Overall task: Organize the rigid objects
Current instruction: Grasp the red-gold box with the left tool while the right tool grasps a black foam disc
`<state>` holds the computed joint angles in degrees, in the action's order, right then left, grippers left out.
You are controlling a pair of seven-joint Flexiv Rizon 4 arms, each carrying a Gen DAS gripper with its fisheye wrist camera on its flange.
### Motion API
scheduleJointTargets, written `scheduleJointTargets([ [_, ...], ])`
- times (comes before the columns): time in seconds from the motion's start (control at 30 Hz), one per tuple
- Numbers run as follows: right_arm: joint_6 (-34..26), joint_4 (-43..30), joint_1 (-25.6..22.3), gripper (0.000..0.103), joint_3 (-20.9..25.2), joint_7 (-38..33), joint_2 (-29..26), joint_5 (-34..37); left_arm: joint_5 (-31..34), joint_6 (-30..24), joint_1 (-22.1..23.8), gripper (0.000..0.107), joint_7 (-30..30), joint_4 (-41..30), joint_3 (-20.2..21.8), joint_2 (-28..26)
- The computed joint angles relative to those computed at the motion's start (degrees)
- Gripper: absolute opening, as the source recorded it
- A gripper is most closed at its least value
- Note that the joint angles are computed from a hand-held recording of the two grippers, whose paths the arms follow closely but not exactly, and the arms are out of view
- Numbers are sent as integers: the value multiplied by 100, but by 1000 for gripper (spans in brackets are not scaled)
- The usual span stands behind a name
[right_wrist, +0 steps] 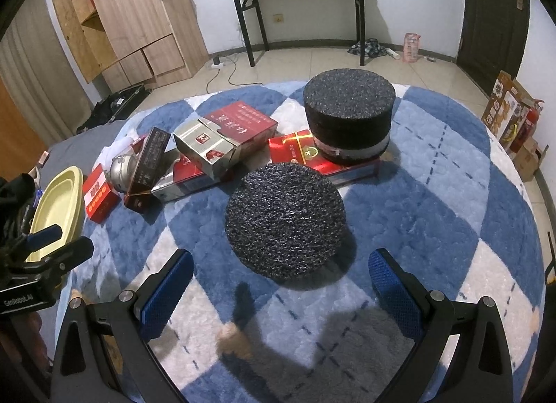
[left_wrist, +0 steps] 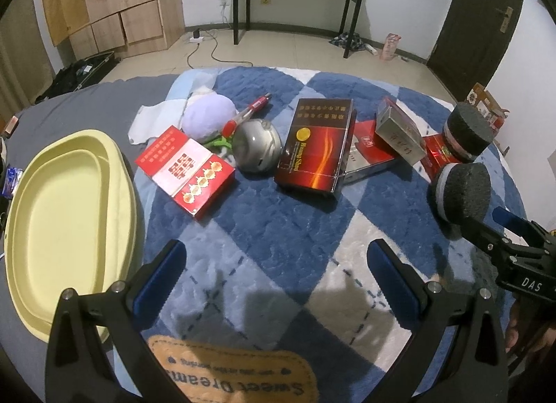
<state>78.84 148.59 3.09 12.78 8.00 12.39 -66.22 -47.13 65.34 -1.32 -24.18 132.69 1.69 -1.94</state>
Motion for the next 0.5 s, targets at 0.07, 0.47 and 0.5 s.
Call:
scheduleJointTargets([
  [0.07, 3, -2, 3, 103, -2, -12, -14, 10, -30, -16, 1, 103, 44, -1, -1, 2],
  [0.47, 314, -25, -193, 103, -210, 375, -260, -510, 847, -1676, 287, 103, 423, -1483, -186, -681],
  [0.5, 398, -30, -252, 103, -253, 499, -297, -704, 963, -1810, 275, 103, 397, -1661, -235, -804],
])
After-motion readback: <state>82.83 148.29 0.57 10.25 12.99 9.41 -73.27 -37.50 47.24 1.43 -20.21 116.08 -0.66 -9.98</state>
